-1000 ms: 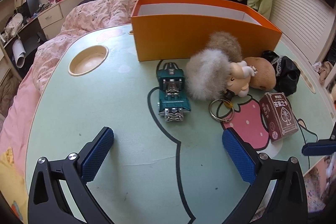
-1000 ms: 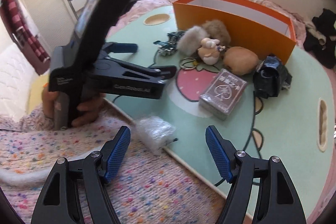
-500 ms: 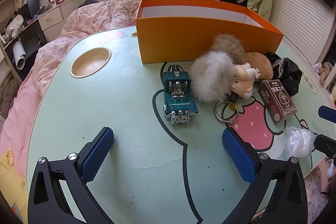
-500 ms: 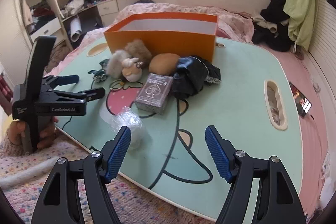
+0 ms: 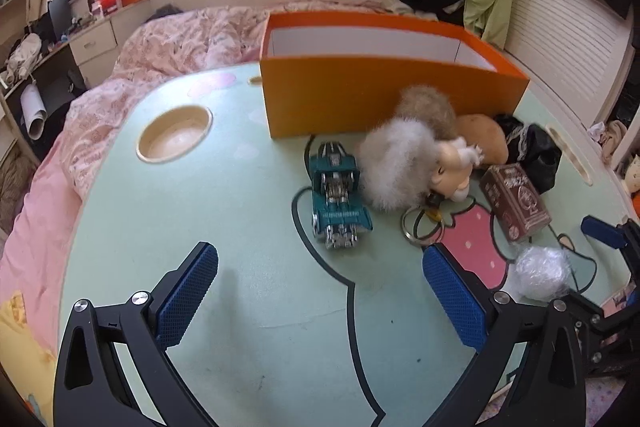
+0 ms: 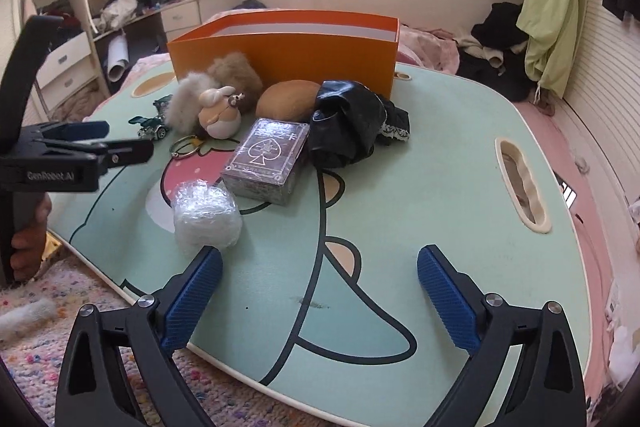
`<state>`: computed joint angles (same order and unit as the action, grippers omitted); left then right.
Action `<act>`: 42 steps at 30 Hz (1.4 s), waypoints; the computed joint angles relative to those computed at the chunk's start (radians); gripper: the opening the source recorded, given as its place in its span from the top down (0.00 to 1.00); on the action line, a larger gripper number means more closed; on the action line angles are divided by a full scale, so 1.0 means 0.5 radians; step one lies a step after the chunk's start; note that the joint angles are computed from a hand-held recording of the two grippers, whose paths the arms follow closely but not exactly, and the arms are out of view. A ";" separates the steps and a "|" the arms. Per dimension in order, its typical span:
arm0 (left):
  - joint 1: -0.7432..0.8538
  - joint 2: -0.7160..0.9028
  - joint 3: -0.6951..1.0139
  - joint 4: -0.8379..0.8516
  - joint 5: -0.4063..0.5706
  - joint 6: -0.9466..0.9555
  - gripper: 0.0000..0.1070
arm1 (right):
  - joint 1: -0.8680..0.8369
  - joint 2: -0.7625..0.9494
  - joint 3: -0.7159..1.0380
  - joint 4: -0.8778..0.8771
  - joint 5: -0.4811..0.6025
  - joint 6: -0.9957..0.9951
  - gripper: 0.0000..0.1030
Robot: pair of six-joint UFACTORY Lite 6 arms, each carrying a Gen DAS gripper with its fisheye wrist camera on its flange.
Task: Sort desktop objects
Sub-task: 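Reach into the orange box and grasp the dark red-marked tile, left gripper, then lift the tile out and place it beside the plush ball, left gripper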
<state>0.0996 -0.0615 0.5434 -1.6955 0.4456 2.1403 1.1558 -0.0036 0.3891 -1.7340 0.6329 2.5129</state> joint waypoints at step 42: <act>-0.972 2.134 3.535 2.549 1.182 -3.386 0.62 | 0.006 -0.022 -0.014 0.027 0.023 0.017 0.00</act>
